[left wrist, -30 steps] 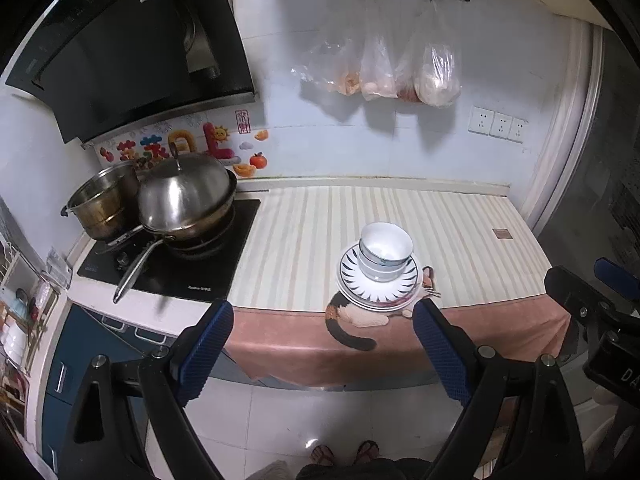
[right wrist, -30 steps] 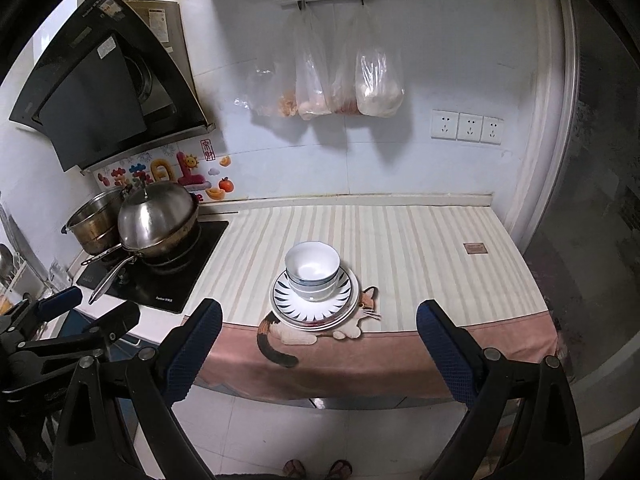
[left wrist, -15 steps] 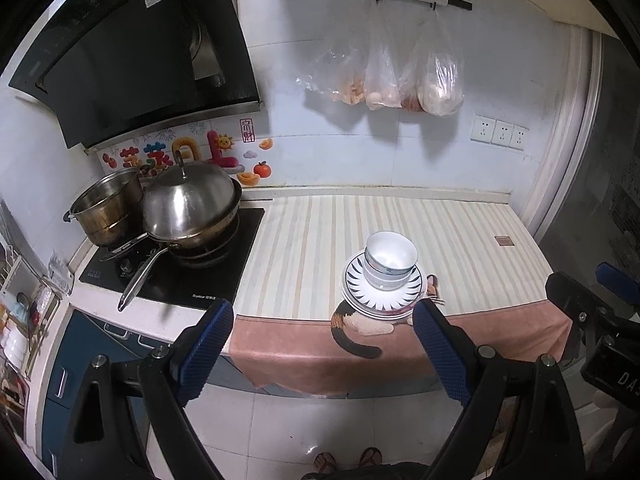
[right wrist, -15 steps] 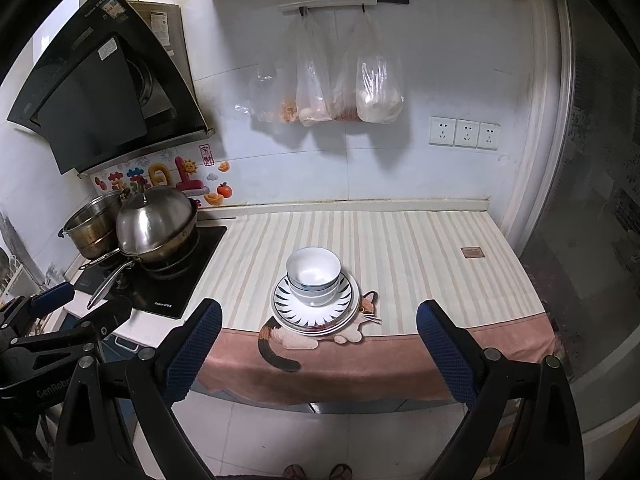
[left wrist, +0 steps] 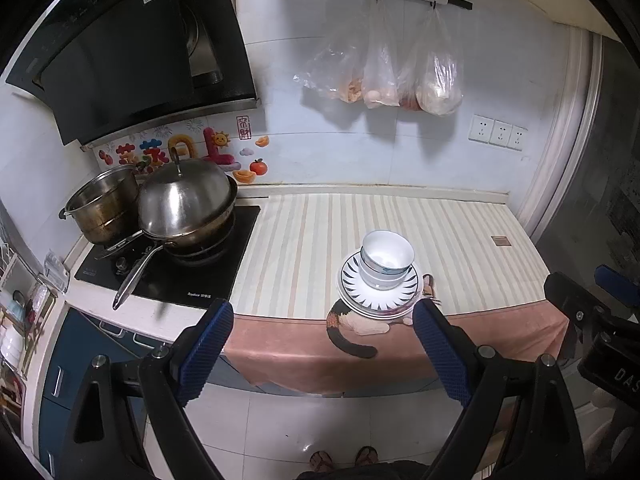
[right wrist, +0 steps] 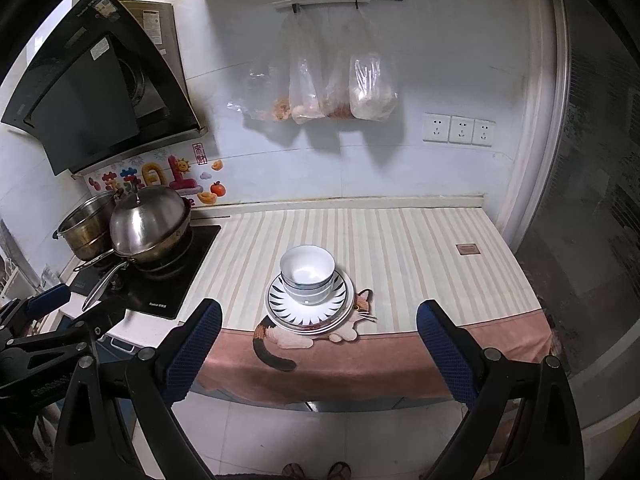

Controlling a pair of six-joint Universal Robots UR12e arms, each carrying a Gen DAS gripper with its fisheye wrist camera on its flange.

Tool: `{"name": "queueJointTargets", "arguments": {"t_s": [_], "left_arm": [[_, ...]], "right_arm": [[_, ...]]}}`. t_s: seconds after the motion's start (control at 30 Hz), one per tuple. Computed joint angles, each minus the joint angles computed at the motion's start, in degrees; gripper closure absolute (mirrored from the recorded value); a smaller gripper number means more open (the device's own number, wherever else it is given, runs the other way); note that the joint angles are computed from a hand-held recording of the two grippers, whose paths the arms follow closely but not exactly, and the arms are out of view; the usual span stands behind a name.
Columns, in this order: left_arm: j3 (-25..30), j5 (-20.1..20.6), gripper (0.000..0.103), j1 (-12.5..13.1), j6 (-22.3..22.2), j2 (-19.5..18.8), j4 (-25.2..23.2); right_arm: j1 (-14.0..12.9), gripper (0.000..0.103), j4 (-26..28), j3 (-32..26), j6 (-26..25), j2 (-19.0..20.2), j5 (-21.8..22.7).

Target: Organize plates and bowls

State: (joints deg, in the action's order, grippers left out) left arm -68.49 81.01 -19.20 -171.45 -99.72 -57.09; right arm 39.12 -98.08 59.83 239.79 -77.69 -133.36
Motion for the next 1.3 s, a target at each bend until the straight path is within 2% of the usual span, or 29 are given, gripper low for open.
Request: {"name": "queueJointTargets", "arguments": {"t_s": [0.67,1.3], "left_arm": [[0.14,-0.21,0.011,0.1,0.02,-0.02,-0.26],[-0.17,0.88,0.011,-0.87,-1.38,0.24,-0.09]], "right_arm": [[-0.15,0.003,-0.25,0.19,-0.29,-0.14,0.17],[-0.3,0.003,-0.24,1.69,0.41,-1.0,-0.32]]}}
